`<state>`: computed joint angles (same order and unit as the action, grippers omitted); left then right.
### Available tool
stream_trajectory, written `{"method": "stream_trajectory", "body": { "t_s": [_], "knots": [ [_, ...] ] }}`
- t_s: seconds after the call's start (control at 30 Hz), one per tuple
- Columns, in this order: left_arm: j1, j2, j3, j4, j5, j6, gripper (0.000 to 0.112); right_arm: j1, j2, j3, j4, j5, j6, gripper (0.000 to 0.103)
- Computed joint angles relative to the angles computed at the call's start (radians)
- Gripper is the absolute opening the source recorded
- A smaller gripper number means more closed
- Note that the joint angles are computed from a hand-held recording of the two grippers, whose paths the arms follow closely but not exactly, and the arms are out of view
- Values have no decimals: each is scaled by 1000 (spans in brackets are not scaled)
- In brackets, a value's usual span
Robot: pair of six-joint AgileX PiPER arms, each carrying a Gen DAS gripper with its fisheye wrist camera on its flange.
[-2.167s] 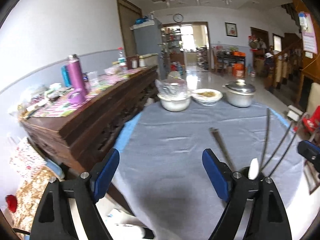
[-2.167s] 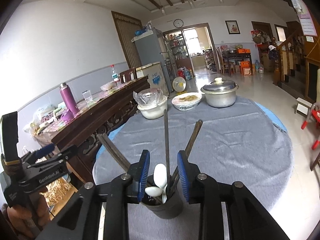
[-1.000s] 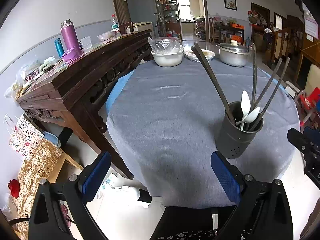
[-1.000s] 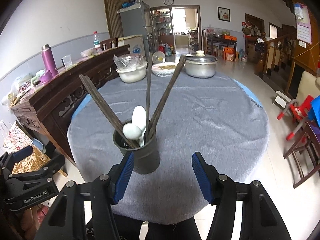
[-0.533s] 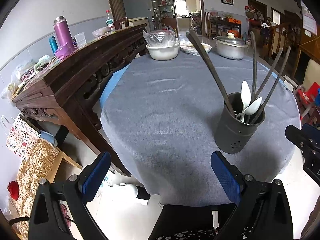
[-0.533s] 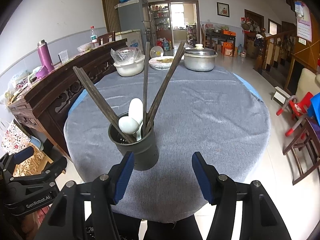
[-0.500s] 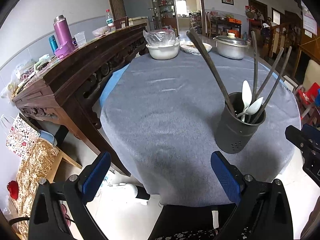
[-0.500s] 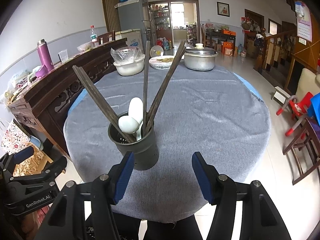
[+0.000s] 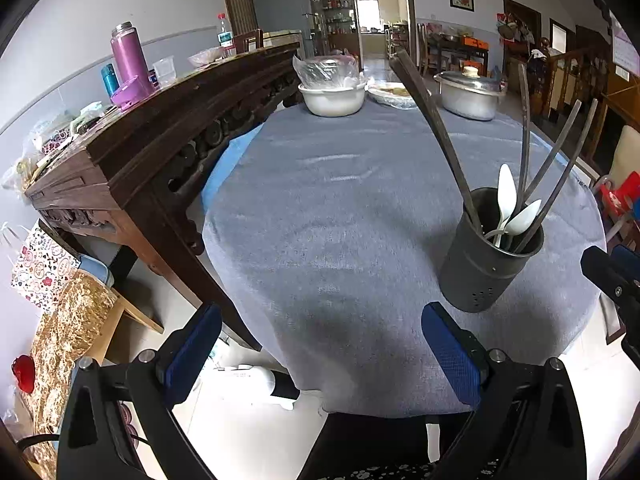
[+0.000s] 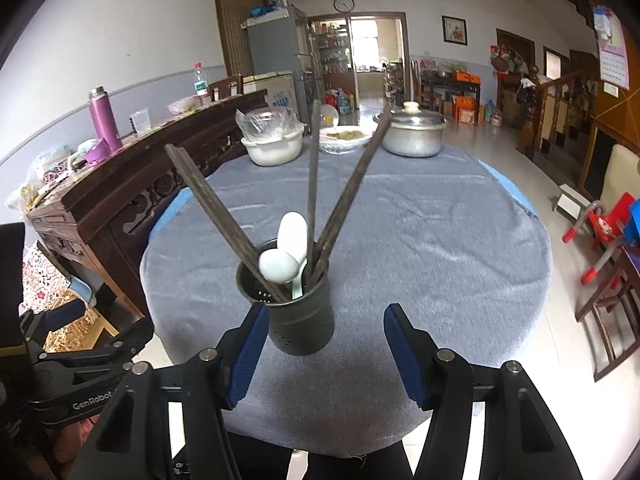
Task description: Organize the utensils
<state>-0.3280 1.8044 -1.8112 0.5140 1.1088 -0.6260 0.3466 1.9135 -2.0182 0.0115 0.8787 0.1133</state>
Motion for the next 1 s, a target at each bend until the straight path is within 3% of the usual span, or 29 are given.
{"method": "stream_trajectory", "body": {
  "t_s": [1.0],
  "knots": [
    [-243, -296, 164, 312, 102, -204, 100, 22, -406, 456, 11, -227, 18, 64]
  ]
}}
